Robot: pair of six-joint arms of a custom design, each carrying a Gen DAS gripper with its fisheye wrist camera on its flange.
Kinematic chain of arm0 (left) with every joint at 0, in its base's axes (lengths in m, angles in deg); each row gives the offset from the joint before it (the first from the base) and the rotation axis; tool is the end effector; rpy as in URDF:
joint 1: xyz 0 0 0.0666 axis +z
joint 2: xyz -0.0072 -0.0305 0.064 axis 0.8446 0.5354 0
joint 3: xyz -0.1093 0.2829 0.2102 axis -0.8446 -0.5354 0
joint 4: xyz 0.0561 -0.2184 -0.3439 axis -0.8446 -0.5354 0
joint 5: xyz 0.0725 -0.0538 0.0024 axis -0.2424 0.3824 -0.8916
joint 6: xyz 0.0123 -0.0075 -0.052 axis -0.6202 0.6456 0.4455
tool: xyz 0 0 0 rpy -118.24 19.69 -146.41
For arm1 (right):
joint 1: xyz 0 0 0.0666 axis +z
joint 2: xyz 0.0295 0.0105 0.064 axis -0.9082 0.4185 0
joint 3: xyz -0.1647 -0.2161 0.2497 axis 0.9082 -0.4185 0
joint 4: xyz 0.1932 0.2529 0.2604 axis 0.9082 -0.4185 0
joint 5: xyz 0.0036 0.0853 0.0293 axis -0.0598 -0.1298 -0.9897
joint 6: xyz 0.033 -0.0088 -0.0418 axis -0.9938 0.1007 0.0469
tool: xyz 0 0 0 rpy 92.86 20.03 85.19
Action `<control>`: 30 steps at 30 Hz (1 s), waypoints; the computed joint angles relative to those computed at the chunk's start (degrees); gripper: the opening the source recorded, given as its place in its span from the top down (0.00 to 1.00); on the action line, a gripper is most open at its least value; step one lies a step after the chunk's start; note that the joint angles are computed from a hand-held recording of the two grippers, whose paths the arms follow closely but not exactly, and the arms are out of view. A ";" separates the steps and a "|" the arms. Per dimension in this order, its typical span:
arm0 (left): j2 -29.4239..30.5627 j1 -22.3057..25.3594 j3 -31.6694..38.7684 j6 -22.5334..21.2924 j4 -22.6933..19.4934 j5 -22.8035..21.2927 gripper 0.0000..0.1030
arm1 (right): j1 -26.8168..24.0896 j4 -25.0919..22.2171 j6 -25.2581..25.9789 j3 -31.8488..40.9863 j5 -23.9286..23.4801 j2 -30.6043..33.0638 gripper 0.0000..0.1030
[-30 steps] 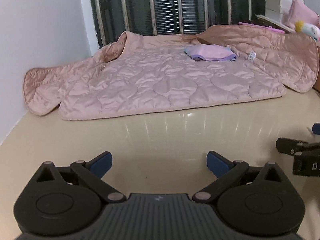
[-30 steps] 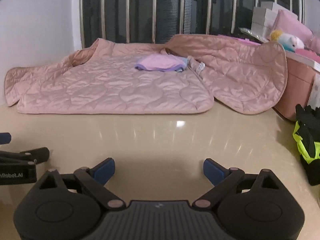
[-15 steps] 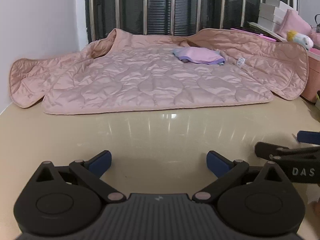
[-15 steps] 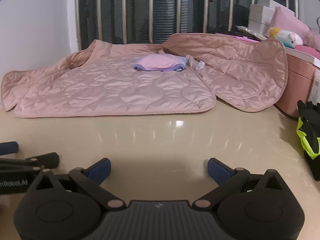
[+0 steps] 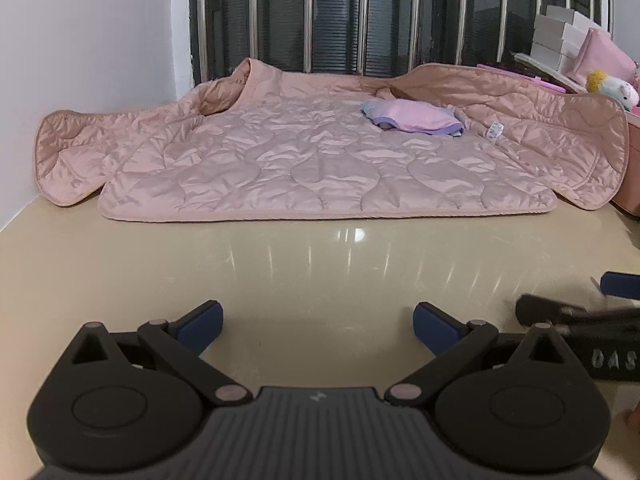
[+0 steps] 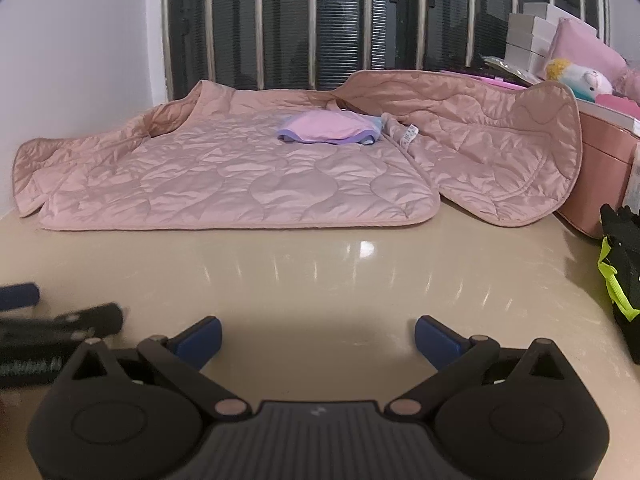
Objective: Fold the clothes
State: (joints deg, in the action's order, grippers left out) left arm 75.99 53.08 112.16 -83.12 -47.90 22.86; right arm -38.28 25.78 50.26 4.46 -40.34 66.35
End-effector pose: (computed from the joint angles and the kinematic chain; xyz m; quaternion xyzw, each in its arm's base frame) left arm 0.6122 -0.0569 0.2509 0.1610 0.8825 -0.0781 0.4349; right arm 0.5386 0.2534 0.2491 0.1059 0.8887 -0.0445 0.4439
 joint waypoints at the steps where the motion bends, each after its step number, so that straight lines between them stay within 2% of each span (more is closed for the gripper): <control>1: 0.39 -0.05 0.73 -0.20 -0.77 -0.01 0.01 | -0.05 0.01 0.31 0.12 -0.38 0.05 0.00; 9: 2.57 -0.86 4.32 0.10 -3.40 -1.07 0.01 | -1.10 -2.72 -0.15 3.39 -1.42 1.87 0.00; 30: 2.08 -0.83 3.37 0.29 -2.42 -0.78 0.01 | -1.25 -3.65 -1.53 4.01 -0.18 2.32 0.00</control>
